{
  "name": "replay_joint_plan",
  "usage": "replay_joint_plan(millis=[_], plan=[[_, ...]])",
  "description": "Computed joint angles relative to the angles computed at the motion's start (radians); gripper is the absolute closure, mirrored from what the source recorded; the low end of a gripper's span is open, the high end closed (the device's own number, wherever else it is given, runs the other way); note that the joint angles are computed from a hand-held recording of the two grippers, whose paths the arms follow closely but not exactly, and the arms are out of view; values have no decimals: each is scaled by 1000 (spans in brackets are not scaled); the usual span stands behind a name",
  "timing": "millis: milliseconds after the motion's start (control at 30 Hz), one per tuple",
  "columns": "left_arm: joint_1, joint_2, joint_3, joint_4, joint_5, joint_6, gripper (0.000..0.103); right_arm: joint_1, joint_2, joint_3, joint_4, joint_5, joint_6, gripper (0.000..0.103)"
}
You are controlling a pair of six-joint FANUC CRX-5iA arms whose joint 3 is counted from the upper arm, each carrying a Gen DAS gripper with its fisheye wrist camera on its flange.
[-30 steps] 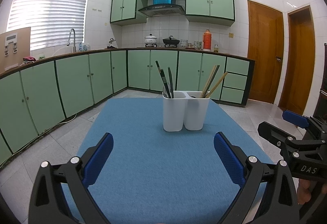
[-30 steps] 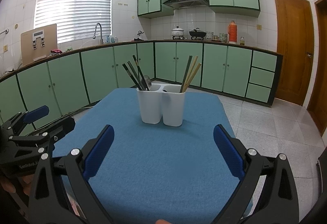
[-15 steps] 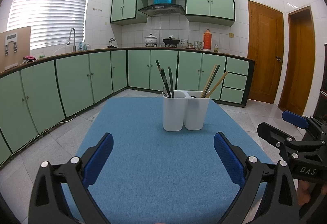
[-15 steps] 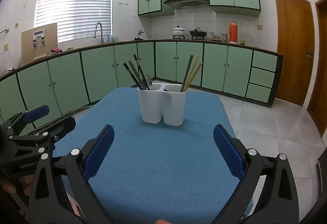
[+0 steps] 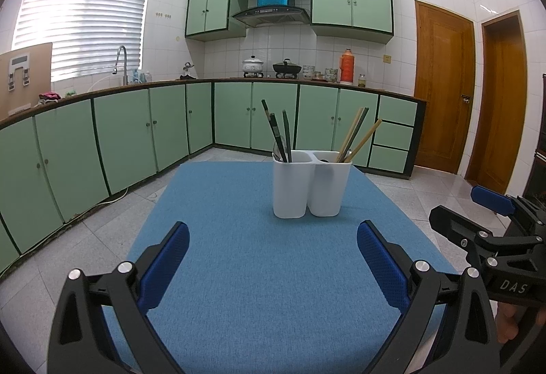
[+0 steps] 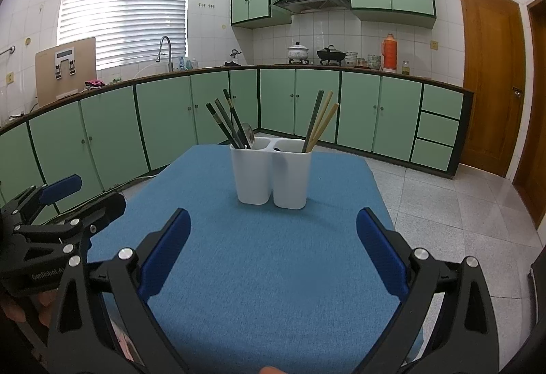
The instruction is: Organize utensils
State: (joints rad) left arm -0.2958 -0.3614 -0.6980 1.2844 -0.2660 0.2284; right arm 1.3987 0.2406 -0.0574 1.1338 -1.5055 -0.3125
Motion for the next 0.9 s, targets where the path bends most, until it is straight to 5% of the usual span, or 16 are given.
replay_joint_plan(millis=[900], plan=[[-11,1,-9,32,14,-27,6,0,0,-3,0,0,-5,8]])
